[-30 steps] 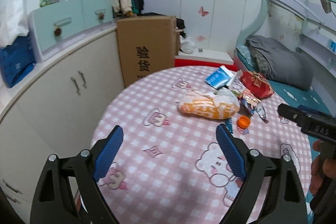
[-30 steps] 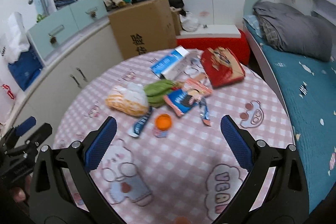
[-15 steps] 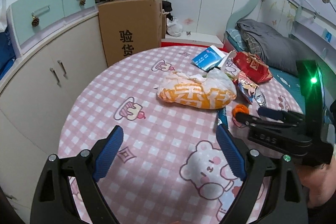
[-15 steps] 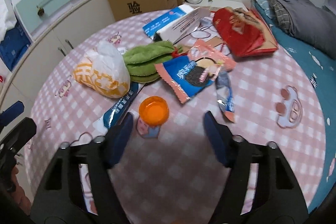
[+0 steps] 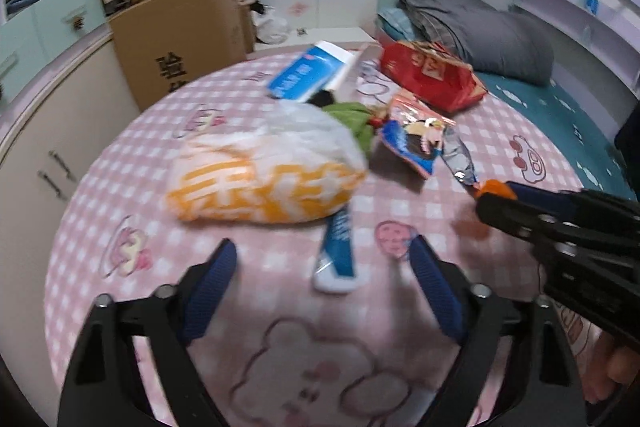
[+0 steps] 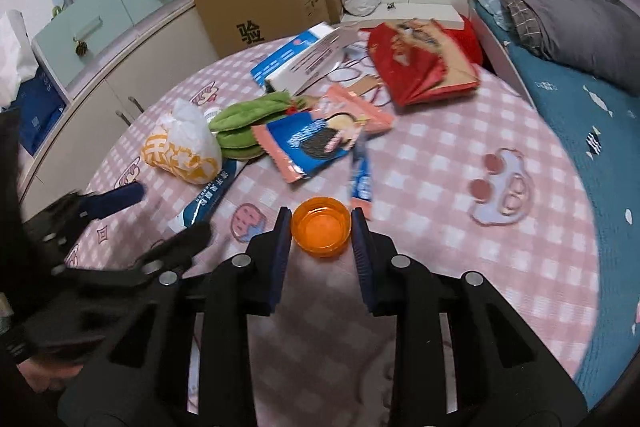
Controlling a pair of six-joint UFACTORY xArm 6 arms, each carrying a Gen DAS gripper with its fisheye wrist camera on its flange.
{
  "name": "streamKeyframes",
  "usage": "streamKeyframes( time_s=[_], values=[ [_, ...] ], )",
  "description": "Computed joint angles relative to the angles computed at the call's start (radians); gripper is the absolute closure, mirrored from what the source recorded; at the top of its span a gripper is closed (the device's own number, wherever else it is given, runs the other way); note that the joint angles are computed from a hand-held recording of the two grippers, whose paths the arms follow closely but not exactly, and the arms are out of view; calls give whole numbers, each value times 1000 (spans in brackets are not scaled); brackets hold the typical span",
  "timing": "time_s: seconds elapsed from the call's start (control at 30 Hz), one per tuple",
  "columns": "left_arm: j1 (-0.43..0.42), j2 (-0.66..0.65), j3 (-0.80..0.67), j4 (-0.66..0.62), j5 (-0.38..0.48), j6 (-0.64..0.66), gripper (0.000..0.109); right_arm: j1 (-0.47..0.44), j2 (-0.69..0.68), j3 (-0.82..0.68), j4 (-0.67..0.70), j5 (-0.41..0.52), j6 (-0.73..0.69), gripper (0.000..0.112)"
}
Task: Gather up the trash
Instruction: 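Grasp the blue toothpaste tube with the left gripper while the right grasps the orange cap, then carry tube and cap to the wastebasket and open both grippers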
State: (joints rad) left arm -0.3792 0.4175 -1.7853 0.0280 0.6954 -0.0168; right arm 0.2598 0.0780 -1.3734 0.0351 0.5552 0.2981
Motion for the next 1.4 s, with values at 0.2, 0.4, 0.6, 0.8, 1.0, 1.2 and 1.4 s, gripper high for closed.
streamKeyframes(
  time_s=[0.2,0.4,0.6,0.8,1.0,1.2,1.4],
  values=[
    [-5,-4,-1,-127,39,90,93,-6,-39,31,23,-4,-8,83],
    [2,-151,189,-192,-22,118,94,10,-69,66,37,-11,-10,83],
    [28,-320,390,-281,-85,149,94,47,-90,74,45,-12,-30,83],
    [49,-477,569,-331,-141,160,94,97,-96,60,12,-4,-13,83],
    [91,-565,654,-345,-188,153,94,149,-82,19,-16,7,-5,82],
    [152,-651,726,-376,-236,159,94,210,-41,-54,-18,24,-28,82],
    [253,-726,794,-351,-271,127,94,289,54,-179,-18,56,-56,82]
  ],
)
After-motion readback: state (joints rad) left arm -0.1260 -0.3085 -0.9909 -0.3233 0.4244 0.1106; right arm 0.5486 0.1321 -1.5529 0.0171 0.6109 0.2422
